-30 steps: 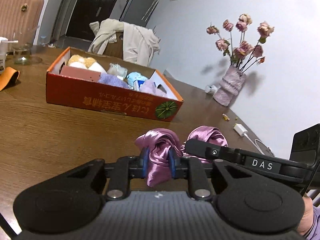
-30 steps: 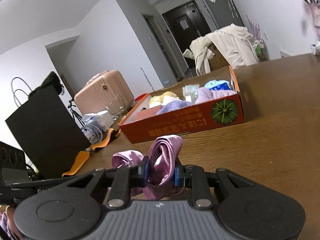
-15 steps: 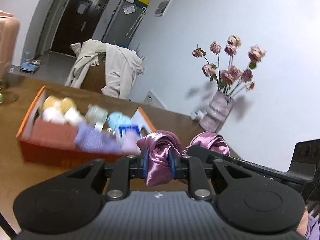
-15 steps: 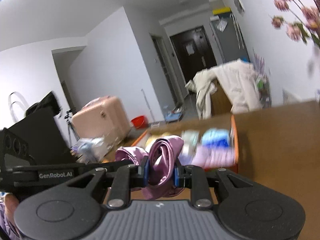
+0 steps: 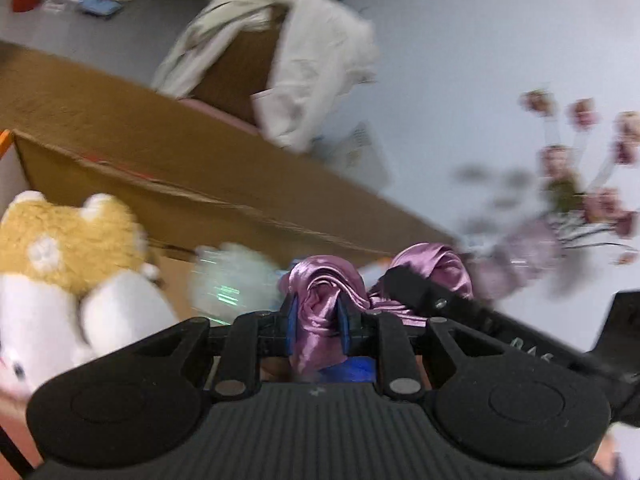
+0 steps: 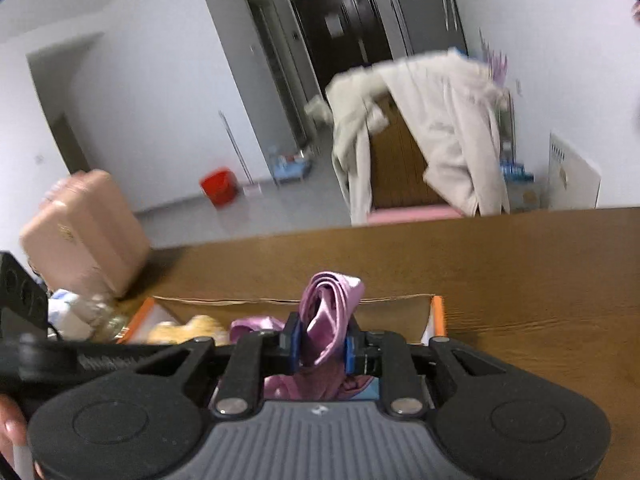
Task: Organize soft objects
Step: 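Lift the pink satin bow with both grippers and lower it into the box, then open both grippers and pull them back from the box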
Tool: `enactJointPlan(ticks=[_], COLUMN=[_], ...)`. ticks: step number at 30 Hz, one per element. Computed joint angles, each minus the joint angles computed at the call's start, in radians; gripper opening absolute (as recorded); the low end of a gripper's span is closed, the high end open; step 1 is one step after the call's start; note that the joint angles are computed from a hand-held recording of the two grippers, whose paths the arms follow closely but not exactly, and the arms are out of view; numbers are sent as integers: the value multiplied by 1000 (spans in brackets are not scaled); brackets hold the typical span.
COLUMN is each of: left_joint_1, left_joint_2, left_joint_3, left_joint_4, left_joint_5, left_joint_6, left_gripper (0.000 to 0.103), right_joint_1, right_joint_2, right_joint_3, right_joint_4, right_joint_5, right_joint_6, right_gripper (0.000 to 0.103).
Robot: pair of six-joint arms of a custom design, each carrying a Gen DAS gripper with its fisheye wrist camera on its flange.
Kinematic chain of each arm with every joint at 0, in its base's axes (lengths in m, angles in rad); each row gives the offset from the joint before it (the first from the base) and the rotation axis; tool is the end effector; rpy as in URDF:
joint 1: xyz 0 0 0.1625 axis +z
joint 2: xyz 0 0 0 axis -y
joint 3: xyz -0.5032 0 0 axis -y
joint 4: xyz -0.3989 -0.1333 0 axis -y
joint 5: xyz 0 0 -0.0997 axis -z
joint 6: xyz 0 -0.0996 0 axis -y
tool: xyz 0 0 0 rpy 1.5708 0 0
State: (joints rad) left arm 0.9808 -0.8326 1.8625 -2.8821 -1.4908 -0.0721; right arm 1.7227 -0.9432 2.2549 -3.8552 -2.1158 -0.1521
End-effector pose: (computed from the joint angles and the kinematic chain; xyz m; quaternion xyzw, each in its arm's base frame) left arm -0.2539 -0.6331 0.1251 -0.2479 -0.9578 0.1454 0.0081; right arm 0.1600 -0.5058 0.2187 0.0046 -0.8607 0.4501 0.2380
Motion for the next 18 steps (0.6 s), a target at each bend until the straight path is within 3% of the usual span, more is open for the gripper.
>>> enactJointPlan(ticks=[3, 6, 11, 12, 14, 18], left_joint_1=[-12, -23, -10, -14, -27, -28], left_joint_2=[14, 17, 29, 31, 35, 26], left_joint_3=[10, 33, 2, 1, 10, 17], left_joint_4=[-64, -130, -37, -25, -32, -30], left_joint_5=[118, 191, 176, 182, 212, 212], left_joint_6=[70, 175, 169, 174, 189, 171], left_gripper=[20, 20, 21, 21, 21, 31], right_joint_1=[-7, -19, -58, -55, -44, -34], right_joint_2=[59, 91, 96, 98, 107, 93], right_joint_3=[-64, -89, -97, -101, -110, -98], right_joint_4=[56, 82, 150, 163, 160, 184], right_joint_5=[-10, 53, 52, 24, -34, -52], right_joint_6=[-31, -30, 54, 79, 86, 125], right_gripper=[19, 19, 22, 27, 28, 34])
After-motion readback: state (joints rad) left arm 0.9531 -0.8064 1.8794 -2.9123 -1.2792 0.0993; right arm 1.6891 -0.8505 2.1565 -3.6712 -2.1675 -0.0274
